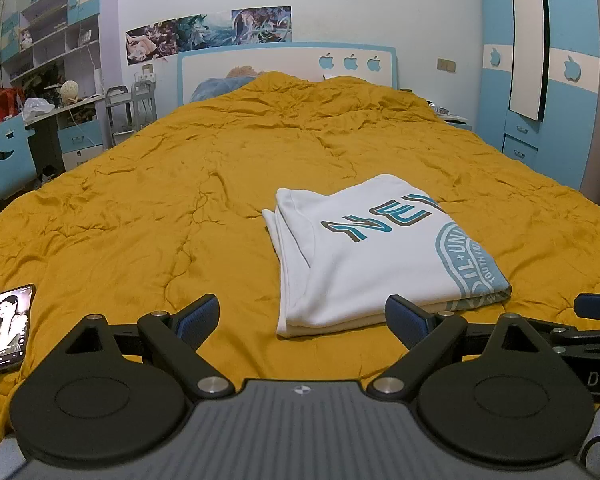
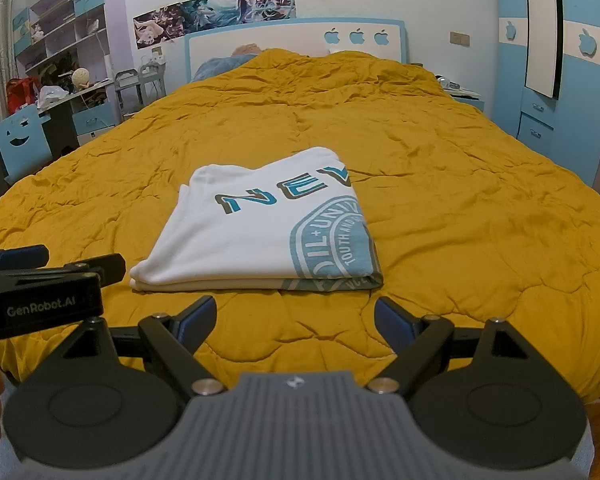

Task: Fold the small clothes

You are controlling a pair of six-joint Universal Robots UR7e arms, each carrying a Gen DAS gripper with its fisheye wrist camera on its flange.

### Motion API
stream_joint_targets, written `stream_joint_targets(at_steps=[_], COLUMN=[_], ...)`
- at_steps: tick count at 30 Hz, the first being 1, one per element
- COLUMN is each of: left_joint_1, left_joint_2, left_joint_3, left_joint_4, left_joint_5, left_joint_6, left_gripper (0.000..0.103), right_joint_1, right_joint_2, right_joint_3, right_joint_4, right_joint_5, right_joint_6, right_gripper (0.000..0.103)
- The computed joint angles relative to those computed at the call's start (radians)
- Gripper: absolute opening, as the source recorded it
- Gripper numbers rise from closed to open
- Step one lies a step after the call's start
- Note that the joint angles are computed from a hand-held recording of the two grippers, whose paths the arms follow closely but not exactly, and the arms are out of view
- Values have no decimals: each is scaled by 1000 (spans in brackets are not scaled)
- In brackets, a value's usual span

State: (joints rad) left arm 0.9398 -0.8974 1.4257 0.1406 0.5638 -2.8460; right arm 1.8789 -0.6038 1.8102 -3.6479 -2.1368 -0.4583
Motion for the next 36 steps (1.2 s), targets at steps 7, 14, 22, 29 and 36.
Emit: stream_joint_targets(at_steps=[7,14,22,29,36], left_joint_1=[0,-1,0,0,0], left_joint_2=[0,1,-1,-1,-1], left_joint_3=[0,-2,-2,-4,-5], left_joint_4=[1,4,8,10,14], left_joint_5=[0,-1,0,0,0], left_joint_6=[0,-3,-5,-4,-7], left_gripper=[103,103,103,103,103], right_joint_1=[1,2,2,0,1], right_joint_2=[0,2,3,3,3], right_joint_3=[0,0,0,0,0], right_joint_4=[-1,-1,-1,-1,-1], right_joint_5=[-1,-3,-2,0,-1], right_joint_6=[-1,1,-2,-3,-2], right_gripper=[82,82,82,82,82])
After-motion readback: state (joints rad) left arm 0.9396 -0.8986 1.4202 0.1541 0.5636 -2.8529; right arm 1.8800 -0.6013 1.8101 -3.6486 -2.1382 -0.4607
